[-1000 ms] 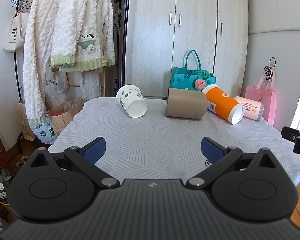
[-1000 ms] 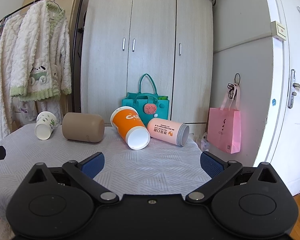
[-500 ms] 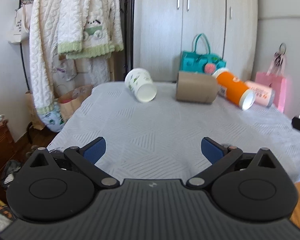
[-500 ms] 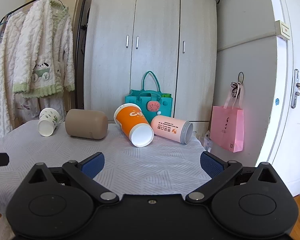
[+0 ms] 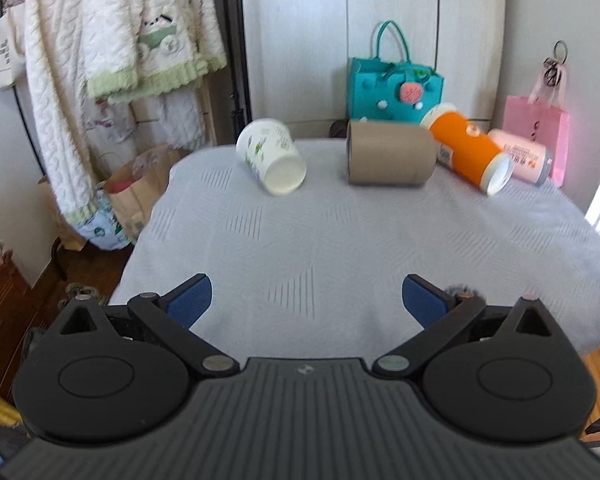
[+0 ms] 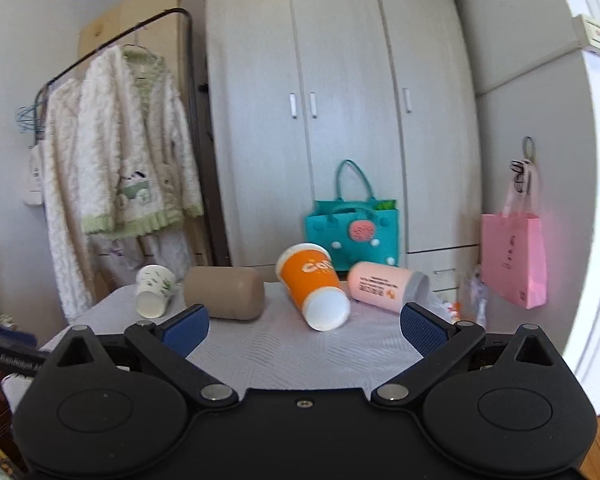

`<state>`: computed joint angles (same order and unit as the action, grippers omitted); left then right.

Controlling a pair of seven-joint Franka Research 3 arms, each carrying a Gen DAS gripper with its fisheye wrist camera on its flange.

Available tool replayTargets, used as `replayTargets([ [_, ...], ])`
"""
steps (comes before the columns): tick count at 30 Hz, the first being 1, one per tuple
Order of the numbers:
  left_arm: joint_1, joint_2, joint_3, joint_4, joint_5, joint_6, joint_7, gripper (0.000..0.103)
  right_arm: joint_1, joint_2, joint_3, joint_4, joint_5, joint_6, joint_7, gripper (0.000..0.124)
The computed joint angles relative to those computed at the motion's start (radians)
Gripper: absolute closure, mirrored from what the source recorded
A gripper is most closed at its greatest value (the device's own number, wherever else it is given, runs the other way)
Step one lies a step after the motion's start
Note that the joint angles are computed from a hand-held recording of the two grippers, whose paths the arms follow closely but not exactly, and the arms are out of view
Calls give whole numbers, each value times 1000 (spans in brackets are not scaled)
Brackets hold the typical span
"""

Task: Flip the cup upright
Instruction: 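Move the right tool toward the tipped tan tumbler, fingers open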

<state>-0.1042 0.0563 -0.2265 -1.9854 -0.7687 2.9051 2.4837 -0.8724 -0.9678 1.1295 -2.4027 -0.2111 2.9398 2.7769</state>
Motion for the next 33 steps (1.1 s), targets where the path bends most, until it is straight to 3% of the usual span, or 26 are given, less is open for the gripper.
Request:
replayTargets([
  [3, 4, 16, 4, 47, 31, -29, -23, 0, 12, 86, -30, -11, -42, 113, -101, 21],
  [8, 22, 67, -10, 137, 90, -68, -65, 0, 42, 222, -70, -4, -46, 211, -261, 21],
  [13, 53, 148, -40, 273, 111, -171, -86, 0, 65, 380, -103, 62, -48, 219, -427, 21],
  [17, 64, 222, -59, 372, 166, -213, -133, 0, 78, 544, -117, 173, -110, 155, -579, 21],
  [22, 76, 324, -86, 492, 240, -252, -226, 0, 87, 761, -105, 343, -267, 9, -721, 21],
  [26, 129, 392, -155, 561, 174, -297, -207, 0, 107, 956, -81, 482, -441, -111, -798, 23],
  [29, 151, 421, -187, 581, 121, -320, -186, 0, 169, 1080, -113, 569, -518, -177, -855, 23],
  [33, 151, 432, -198, 571, 91, -281, -176, 0, 233, 1185, -148, 652, -503, -245, -1007, 23],
])
